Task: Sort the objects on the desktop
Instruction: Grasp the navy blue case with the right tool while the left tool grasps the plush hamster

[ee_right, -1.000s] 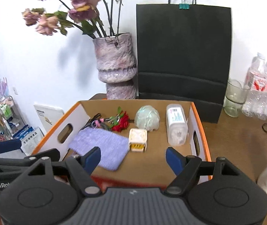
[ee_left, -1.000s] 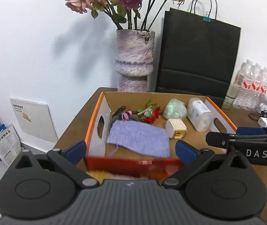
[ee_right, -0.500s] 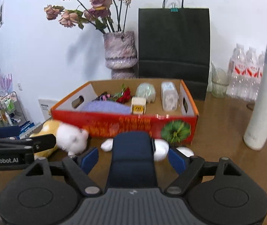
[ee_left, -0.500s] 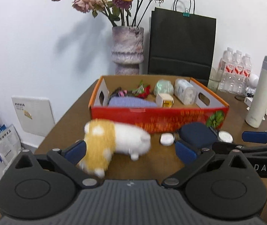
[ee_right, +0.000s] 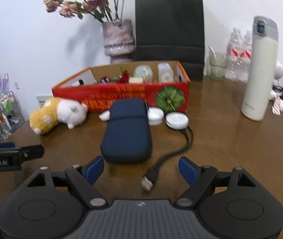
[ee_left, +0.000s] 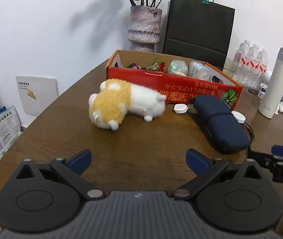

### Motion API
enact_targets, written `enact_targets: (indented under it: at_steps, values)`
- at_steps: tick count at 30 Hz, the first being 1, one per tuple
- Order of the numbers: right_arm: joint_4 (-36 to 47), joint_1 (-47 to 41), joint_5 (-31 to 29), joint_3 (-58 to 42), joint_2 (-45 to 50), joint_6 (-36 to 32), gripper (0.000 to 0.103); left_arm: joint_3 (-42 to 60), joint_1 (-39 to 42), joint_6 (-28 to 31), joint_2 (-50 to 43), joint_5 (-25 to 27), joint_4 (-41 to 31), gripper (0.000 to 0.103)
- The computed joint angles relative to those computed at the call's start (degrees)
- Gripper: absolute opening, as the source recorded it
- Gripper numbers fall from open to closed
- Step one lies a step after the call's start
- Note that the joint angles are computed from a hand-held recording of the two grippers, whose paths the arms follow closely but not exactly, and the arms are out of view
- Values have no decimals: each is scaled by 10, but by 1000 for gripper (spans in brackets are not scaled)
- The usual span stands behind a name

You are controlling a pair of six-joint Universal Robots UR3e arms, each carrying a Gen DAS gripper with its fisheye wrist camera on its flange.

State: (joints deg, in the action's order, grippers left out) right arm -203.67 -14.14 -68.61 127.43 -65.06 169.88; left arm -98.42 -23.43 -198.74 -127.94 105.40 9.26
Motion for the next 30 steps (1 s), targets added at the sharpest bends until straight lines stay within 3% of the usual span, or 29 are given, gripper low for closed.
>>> enact_targets:
  at_steps: [15, 21, 30]
  values:
    - [-88, -21, 7, 118, -17, -53, 82, -39, 9, 11, 10, -6, 24, 103]
    - [-69, 17, -9, 57, 9, -43, 82, -10, 40, 41, -7, -31, 20, 103]
    - [-22, 62, -50, -66, 70, -28, 82, 96, 77, 89, -46, -61, -50, 103]
